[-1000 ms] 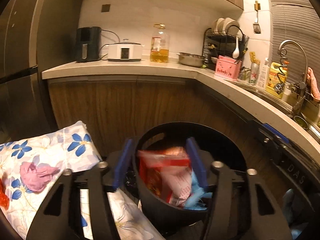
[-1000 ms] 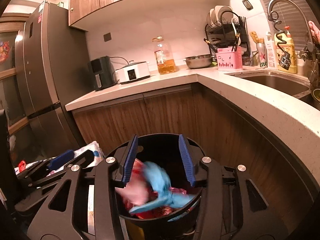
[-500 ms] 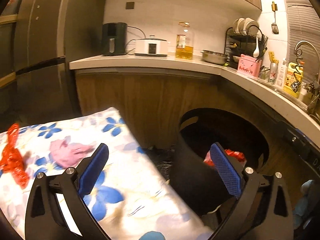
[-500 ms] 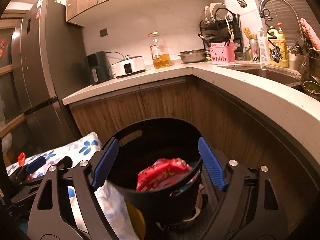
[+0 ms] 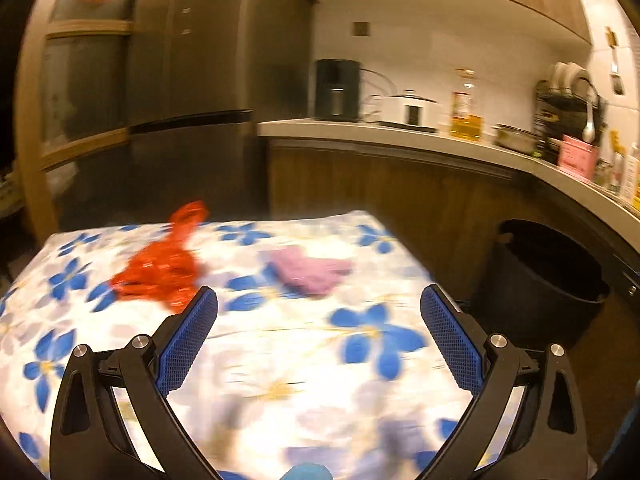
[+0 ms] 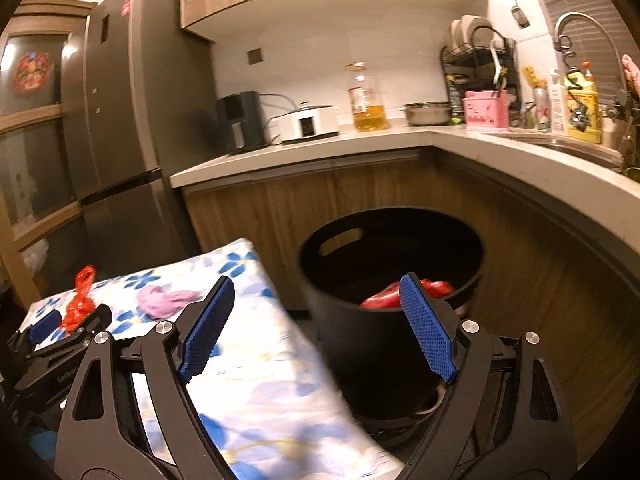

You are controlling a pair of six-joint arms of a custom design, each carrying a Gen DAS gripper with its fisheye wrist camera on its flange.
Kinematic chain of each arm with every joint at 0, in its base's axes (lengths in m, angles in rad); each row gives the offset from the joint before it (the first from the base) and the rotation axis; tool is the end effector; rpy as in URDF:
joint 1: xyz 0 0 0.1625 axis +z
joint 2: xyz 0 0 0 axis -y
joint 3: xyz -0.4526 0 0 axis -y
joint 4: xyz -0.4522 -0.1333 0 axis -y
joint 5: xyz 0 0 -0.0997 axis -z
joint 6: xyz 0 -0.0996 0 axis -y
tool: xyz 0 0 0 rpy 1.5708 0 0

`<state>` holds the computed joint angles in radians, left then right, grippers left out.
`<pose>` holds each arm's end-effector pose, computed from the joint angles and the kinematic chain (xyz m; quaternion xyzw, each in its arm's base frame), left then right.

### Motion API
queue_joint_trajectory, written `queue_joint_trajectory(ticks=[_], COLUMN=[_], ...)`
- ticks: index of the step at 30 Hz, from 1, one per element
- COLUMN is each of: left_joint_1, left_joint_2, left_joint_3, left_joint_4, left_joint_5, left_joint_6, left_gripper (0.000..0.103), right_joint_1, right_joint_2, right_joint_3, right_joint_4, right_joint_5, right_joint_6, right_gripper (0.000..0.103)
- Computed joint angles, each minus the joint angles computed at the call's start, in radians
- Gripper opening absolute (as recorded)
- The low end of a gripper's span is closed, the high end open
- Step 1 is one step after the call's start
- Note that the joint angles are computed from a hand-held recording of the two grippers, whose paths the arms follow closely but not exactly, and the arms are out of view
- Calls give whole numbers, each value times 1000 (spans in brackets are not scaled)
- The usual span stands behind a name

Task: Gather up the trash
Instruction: 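Move both tools back to the red bag and pink glove, then grasp the red plastic bag with the left tool while the right tool grasps the pink glove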

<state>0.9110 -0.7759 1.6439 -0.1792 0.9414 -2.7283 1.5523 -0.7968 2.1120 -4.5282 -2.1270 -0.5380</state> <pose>-0.2248 -0.6029 0.0063 0.3260 0.8066 -0.4372 0.2279 0.0713 -0.5094 0.1541 -0.0259 -0.6849 0.6253 0.3732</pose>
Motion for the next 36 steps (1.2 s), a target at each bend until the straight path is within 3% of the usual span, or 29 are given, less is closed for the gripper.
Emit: queue_joint_trajectory(ticks=[11, 20, 25, 31, 33, 36], left_joint_1=[94, 135, 157, 181, 194, 208], left_joint_2=[-44, 33, 97, 158, 173, 180], left_joint_3=[-28, -164, -272, -374, -407, -424], left_joint_4=[-46, -7, 87, 236, 294, 328], left_joint_5=[-49, -64, -81, -85, -69, -40], left_joint_6=[28, 15, -21, -94, -137, -178], left_gripper=[97, 97, 89, 61, 45, 40], right_joint_1=[61, 77, 74, 78, 77, 77], right_joint_2=[129, 192, 217, 266, 285, 316], right_joint_3=[-130, -251, -322, -431, -469, -527], right_joint_4=[124, 236, 309, 393, 428, 470], right_joint_5=[2, 20, 13, 6, 6, -2], right_joint_6=[-11, -28, -20, -44, -56, -72], right_gripper=[84, 84, 84, 83, 83, 79])
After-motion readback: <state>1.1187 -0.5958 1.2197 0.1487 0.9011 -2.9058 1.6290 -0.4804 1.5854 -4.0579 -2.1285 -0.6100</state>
